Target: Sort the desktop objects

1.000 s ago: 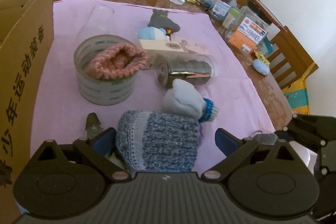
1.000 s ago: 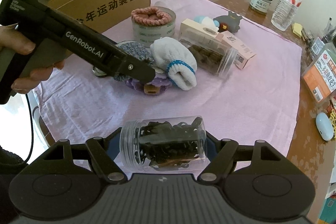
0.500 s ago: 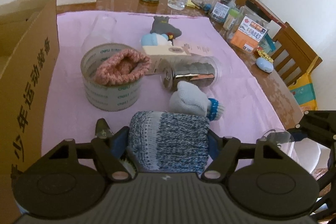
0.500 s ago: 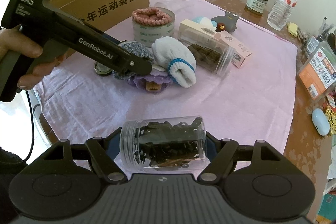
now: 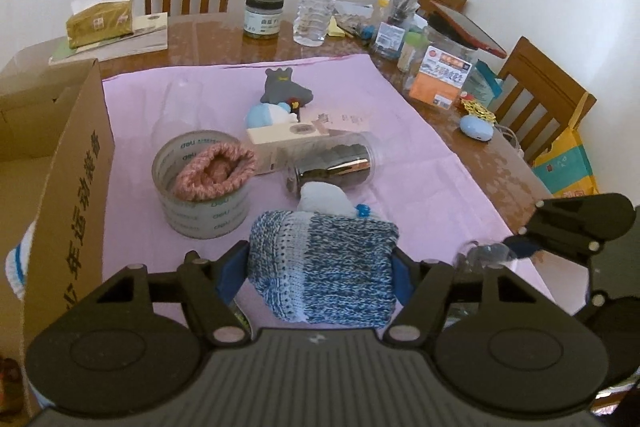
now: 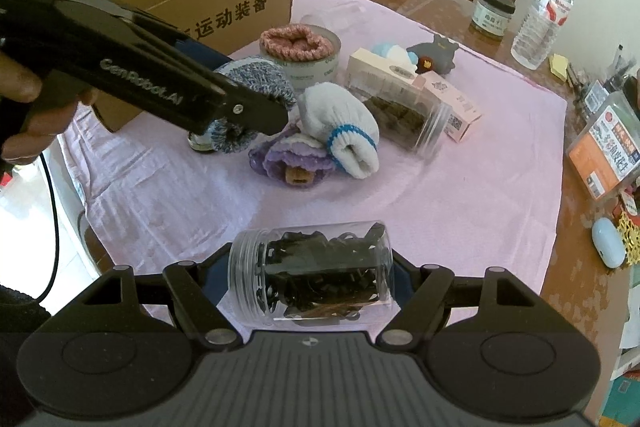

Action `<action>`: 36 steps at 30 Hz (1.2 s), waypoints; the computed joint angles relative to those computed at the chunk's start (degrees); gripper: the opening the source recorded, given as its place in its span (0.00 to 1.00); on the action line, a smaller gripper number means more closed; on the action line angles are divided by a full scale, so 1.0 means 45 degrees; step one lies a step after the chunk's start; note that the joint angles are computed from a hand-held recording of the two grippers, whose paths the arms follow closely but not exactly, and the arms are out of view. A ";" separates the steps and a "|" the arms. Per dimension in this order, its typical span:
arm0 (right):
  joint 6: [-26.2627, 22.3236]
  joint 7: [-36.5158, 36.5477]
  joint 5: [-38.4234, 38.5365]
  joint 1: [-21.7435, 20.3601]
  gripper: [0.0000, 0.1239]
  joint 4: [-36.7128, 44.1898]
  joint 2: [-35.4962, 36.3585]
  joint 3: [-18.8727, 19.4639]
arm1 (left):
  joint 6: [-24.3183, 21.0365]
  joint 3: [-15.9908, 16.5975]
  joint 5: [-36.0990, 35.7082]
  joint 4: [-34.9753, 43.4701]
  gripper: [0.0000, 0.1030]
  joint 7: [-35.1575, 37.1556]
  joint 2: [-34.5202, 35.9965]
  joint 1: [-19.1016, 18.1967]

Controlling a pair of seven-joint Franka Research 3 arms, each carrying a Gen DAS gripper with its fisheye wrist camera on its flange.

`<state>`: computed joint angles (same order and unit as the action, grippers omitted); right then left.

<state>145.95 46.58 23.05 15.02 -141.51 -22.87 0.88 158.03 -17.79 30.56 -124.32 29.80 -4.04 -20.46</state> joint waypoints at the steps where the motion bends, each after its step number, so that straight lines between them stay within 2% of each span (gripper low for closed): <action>1: 0.0036 0.0015 -0.0030 0.0002 0.65 0.0022 0.0007 0.0028 | -0.0175 -0.0006 -0.0119 0.0036 0.68 0.0120 -0.0077 -0.0033; 8: 0.0208 0.0027 0.0060 0.0177 0.65 0.0144 -0.0003 0.0030 | -0.0868 -0.0145 -0.0220 0.0059 0.68 0.0472 -0.0811 -0.0083; 15: 0.0330 0.0195 0.0276 0.0347 0.65 0.0288 -0.0021 0.0114 | -0.0955 -0.0339 0.0104 -0.0215 0.68 -0.0129 -0.1653 0.0077; 19: 0.0540 0.0477 0.0271 0.0465 0.65 0.0375 -0.0038 0.0300 | -0.1383 -0.0422 0.0067 -0.0402 0.68 -0.0206 -0.2125 0.0179; 36: 0.1333 0.1304 -0.0023 0.1420 0.65 0.1983 0.0895 0.0945 | -0.1947 -0.0255 -0.0288 -0.2322 0.68 -0.0541 -0.4927 0.1001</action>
<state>151.95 52.46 22.95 21.41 -132.58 -18.84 5.13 149.26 -18.94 29.26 -134.76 27.37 -26.21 -15.95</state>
